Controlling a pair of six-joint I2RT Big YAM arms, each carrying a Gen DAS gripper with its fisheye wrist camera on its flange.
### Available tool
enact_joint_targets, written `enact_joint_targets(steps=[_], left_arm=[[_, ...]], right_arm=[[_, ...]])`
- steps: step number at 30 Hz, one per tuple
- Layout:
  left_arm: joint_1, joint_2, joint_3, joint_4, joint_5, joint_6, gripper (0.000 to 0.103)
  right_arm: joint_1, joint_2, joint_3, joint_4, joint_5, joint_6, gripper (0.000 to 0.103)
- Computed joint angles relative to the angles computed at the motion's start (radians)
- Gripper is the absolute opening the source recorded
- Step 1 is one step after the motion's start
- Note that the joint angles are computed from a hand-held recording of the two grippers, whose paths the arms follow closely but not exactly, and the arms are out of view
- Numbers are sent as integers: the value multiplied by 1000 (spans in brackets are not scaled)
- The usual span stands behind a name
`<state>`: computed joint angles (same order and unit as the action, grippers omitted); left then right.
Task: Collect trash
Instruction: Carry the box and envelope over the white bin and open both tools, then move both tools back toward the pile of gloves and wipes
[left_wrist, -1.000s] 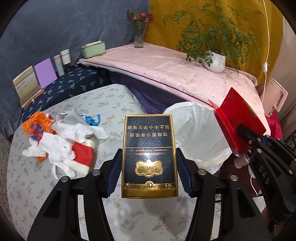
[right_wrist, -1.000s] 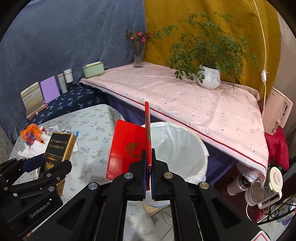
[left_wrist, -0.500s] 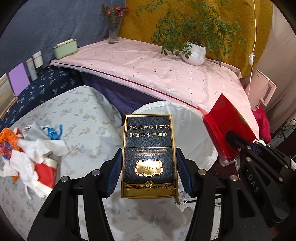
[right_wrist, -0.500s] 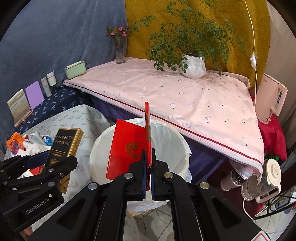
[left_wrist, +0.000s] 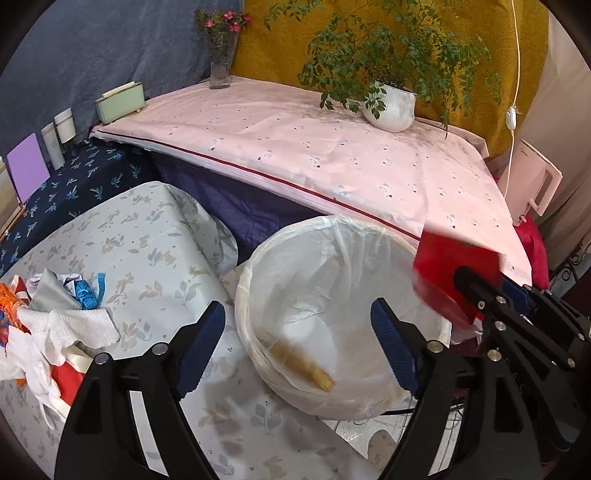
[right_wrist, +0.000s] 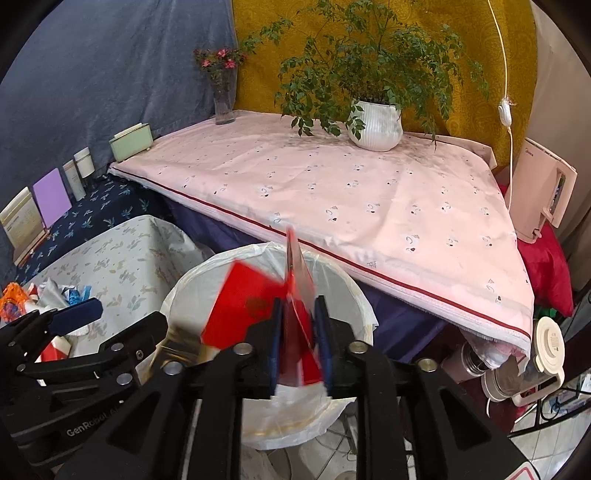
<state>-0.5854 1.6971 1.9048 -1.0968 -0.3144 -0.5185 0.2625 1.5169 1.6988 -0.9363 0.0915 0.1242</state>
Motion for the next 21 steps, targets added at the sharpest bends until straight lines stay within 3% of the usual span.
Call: enact_joint_targets(steps=[10, 21], left_arm=[[15, -19, -21, -5, -8, -29, 80], [24, -90, -85, -9, -45, -75, 80]], right_arm=[[18, -14, -5, 9, 17, 7, 42], [61, -58, -23, 10, 30, 6, 49]])
